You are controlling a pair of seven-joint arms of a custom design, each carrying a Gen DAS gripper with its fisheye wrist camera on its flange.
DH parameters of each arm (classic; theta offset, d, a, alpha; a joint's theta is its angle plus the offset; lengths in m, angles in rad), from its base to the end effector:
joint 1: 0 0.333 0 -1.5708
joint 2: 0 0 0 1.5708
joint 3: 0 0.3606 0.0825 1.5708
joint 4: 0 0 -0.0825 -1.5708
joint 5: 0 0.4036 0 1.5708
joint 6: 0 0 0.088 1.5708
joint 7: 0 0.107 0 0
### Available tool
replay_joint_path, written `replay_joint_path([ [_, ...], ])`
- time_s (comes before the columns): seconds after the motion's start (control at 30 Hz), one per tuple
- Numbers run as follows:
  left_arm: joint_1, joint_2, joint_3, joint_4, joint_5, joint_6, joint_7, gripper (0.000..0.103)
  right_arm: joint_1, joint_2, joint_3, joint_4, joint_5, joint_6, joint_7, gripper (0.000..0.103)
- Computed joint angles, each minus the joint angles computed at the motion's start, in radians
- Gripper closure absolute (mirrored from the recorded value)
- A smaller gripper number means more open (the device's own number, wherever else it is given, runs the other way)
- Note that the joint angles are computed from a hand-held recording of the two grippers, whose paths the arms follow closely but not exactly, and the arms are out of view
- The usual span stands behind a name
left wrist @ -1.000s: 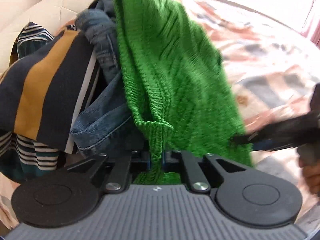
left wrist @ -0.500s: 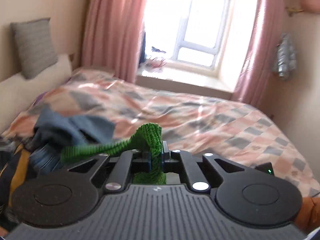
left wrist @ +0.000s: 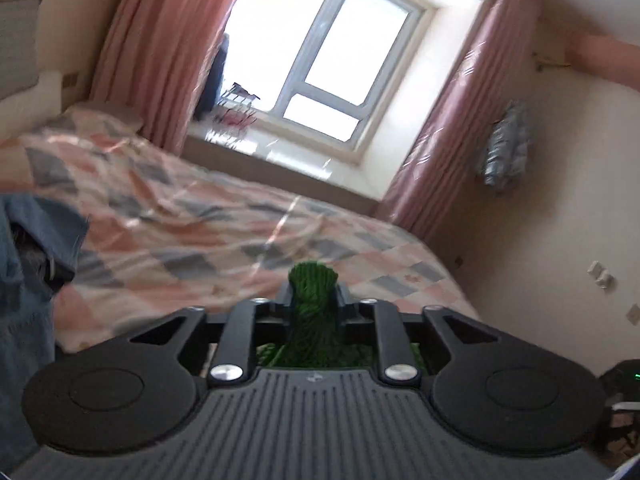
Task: Fold clothes
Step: 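Lift the green sweater with both grippers and lay it flat on the open bedspread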
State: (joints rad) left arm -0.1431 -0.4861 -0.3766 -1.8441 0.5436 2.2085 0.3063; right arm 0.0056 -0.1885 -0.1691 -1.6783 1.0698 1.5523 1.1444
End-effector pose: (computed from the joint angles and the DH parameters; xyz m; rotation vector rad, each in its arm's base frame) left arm 0.3526 -0.2630 0.8394 -2.0048 1.0988 -1.0750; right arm 0.5067 0.0004 0.7740 -1.6924 1.2185 0.5478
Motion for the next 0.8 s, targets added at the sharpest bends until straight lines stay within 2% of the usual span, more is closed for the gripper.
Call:
replay_joint_path([
  [0.03,0.011,0.031,-0.021,0.022,-0.015,-0.069,-0.024,0.071,-0.01,0.002,0.004,0.009,-0.053,0.032,-0.013,0.05],
  [0.07,0.007,0.046,-0.032,0.018,-0.031,-0.121,-0.047,0.074,-0.018,0.002,0.011,0.011,-0.11,0.073,-0.027,0.041],
  [0.1,-0.001,0.062,-0.04,0.014,-0.046,-0.169,-0.072,0.075,-0.027,-0.002,0.012,0.001,-0.154,0.114,-0.045,0.038],
  [0.13,-0.022,0.056,-0.042,-0.017,-0.063,-0.176,-0.103,0.075,-0.036,-0.007,0.013,-0.012,-0.195,0.157,-0.064,0.038],
  [0.23,-0.089,0.065,-0.074,-0.073,-0.106,-0.212,-0.188,0.075,-0.067,-0.006,-0.032,-0.065,-0.204,0.135,-0.095,0.038],
  [0.33,-0.179,0.095,-0.104,-0.108,-0.181,-0.25,-0.259,0.075,-0.113,-0.008,-0.054,-0.117,-0.309,0.093,-0.14,0.038],
  [0.47,-0.279,0.169,-0.102,-0.124,-0.247,-0.237,-0.278,0.072,-0.169,-0.023,-0.06,-0.192,-0.457,0.065,-0.167,0.038],
  [0.53,-0.318,0.192,-0.087,-0.148,-0.261,-0.206,-0.251,0.069,-0.184,-0.056,-0.052,-0.255,-0.511,0.088,-0.2,0.038],
  [0.63,-0.352,0.198,-0.07,-0.232,-0.24,-0.141,-0.203,0.065,-0.2,-0.101,-0.052,-0.361,-0.562,0.169,-0.278,0.039],
  [0.8,-0.376,0.239,-0.071,-0.313,-0.188,-0.055,-0.189,0.068,-0.205,-0.14,-0.051,-0.55,-0.561,0.377,-0.379,0.039],
])
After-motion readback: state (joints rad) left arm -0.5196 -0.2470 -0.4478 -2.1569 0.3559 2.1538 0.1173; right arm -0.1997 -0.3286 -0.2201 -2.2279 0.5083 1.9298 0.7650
